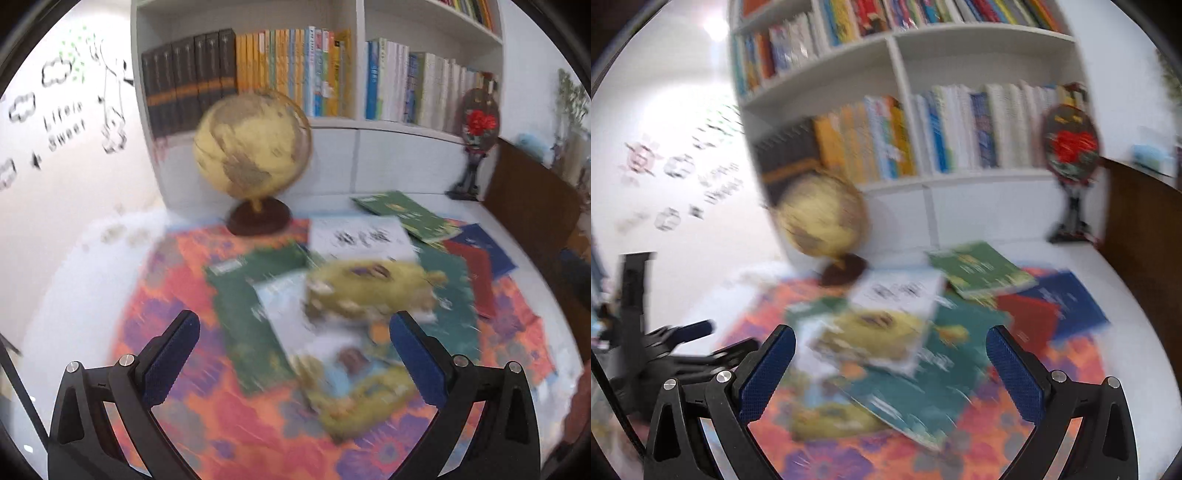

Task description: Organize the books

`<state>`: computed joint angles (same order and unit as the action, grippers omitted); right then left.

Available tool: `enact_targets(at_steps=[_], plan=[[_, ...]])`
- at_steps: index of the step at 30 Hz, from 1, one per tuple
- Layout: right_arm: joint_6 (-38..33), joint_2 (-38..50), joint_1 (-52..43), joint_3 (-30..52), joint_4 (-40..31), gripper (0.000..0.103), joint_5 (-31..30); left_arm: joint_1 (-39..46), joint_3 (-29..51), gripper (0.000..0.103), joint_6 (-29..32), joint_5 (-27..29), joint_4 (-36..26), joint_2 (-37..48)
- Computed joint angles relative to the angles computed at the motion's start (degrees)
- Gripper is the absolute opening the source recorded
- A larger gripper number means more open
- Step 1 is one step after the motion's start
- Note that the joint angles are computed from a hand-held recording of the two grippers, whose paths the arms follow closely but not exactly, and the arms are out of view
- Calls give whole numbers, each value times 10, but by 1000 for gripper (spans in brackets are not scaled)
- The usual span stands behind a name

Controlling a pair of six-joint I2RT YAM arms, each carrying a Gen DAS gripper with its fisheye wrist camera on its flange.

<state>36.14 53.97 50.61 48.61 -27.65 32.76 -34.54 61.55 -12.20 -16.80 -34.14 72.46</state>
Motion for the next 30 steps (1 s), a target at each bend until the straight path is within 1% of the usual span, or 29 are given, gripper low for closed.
enact_targets(at_steps=[1, 3, 4, 5, 7, 9, 10, 11, 12, 13, 14, 15, 16, 17, 18, 19, 20, 21, 22, 24, 25, 26, 27, 28, 30], plan=[[-6, 28, -20, 26, -14, 103, -14, 9, 28, 103, 13, 0, -5, 29], [-27, 105, -71, 85, -50, 103, -47, 29, 68, 103, 24, 30, -10, 82], [-37, 135, -89, 97, -52, 103, -65, 41, 88, 103, 23, 52, -10, 117], [-45, 174, -120, 112, -53, 103, -94, 45, 95, 103, 22, 60, -6, 133], [-41, 234, -173, 121, -41, 103, -153, 50, 106, 102, 12, 55, 18, 180], [-25, 285, -219, 125, -24, 103, -209, 58, 129, 96, -9, 48, 27, 241], [-9, 315, -243, 134, -24, 100, -237, 65, 144, 90, -18, 63, 21, 268], [1, 335, -259, 141, -27, 97, -255, 78, 164, 84, -27, 93, 12, 298], [10, 356, -279, 151, -28, 93, -280, 91, 184, 84, -36, 133, 6, 329], [12, 366, -288, 149, -17, 91, -293, 100, 195, 84, -43, 157, 6, 347], [13, 376, -305, 148, 1, 86, -321, 106, 201, 83, -52, 176, 10, 362], [14, 384, -314, 145, 18, 80, -339, 109, 205, 82, -56, 190, 15, 374], [17, 390, -320, 141, 30, 77, -356, 110, 205, 78, -54, 199, 20, 378], [17, 401, -329, 139, 45, 69, -376, 109, 199, 75, -48, 207, 30, 378], [16, 416, -335, 137, 59, 64, -391, 107, 195, 75, -41, 210, 37, 378], [11, 427, -335, 141, 62, 64, -394, 104, 196, 74, -37, 209, 36, 379], [-5, 425, -331, 145, 63, 61, -377, 103, 197, 66, -32, 211, 36, 379], [-10, 432, -329, 152, 56, 59, -369, 103, 189, 63, -33, 215, 47, 372], [-17, 428, -326, 155, 47, 56, -365, 103, 196, 61, -37, 220, 48, 376], [-22, 422, -331, 139, 72, 54, -389, 107, 195, 61, -33, 255, 53, 375], [-20, 424, -333, 132, 89, 52, -402, 107, 193, 61, -29, 269, 57, 376], [-15, 422, -339, 124, 104, 47, -426, 105, 191, 61, -25, 276, 61, 376], [-11, 426, -339, 123, 114, 46, -438, 102, 191, 61, -20, 287, 67, 378], [-11, 428, -334, 124, 116, 46, -431, 97, 191, 64, -16, 288, 69, 378], [-25, 432, -312, 141, 91, 45, -391, 84, 185, 63, -12, 254, 75, 372]])
